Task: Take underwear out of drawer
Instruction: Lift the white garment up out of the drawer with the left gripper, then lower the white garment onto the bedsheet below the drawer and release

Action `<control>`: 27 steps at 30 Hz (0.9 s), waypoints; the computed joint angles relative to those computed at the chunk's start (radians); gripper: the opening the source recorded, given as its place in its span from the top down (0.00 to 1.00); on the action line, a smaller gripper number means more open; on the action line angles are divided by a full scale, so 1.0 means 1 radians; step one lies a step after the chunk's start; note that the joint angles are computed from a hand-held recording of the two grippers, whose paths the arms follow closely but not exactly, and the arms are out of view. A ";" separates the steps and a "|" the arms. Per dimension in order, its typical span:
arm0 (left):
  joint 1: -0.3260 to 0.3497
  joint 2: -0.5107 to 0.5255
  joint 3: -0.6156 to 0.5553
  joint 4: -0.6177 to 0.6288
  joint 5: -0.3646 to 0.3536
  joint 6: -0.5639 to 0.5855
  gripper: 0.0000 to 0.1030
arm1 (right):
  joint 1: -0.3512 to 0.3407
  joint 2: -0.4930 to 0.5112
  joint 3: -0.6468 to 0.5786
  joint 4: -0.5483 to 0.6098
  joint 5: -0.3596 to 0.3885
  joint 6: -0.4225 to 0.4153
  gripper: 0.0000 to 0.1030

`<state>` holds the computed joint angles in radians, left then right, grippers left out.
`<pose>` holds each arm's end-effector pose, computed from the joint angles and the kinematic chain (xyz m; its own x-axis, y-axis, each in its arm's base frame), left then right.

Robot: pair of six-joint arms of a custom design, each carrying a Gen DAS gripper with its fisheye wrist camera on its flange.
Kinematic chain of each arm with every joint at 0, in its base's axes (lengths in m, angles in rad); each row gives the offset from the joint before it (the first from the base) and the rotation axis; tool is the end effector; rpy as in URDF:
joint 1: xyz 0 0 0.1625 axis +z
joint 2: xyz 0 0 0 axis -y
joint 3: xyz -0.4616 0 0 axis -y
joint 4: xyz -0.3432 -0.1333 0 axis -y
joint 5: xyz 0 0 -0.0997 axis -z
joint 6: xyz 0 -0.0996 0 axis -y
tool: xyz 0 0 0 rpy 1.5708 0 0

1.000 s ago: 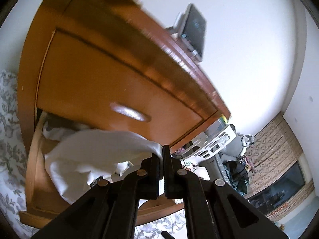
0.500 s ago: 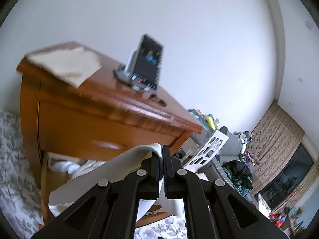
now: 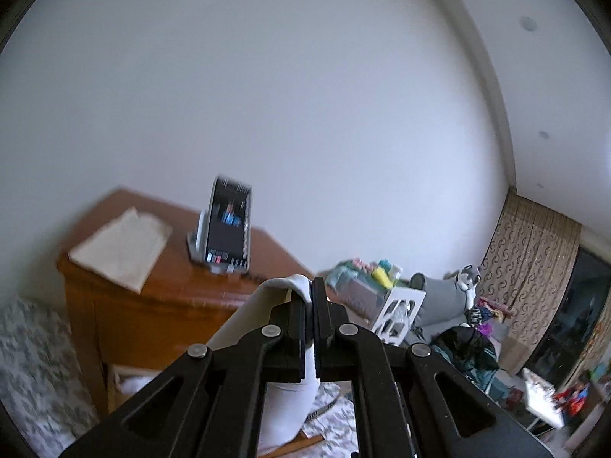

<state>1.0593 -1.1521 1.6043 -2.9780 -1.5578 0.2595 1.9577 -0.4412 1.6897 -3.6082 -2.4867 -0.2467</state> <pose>-0.1936 -0.6198 0.4581 -0.7752 0.5934 -0.2167 0.4983 0.3636 -0.7871 0.2916 -0.5716 0.0621 -0.6880 0.1232 0.7152 -0.4474 0.7039 -0.5516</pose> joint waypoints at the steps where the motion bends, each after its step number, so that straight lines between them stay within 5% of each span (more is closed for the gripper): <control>1: -0.013 -0.015 0.019 -0.024 0.006 0.014 0.98 | 0.002 0.000 0.000 -0.004 -0.001 -0.002 0.00; 10: -0.067 -0.105 0.118 -0.096 0.015 0.038 0.98 | 0.022 -0.006 0.022 -0.049 -0.010 -0.013 0.00; 16: -0.098 -0.163 0.202 -0.113 0.086 0.034 0.98 | 0.037 -0.007 0.037 -0.077 -0.013 -0.024 0.00; 27: -0.071 -0.182 0.250 -0.040 0.143 -0.050 0.98 | 0.057 -0.007 0.055 -0.102 -0.020 -0.033 0.00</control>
<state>0.9879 -1.3339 1.8543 -3.0180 -1.4150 0.2092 2.0148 -0.4482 1.7447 -3.7098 -2.5069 -0.2794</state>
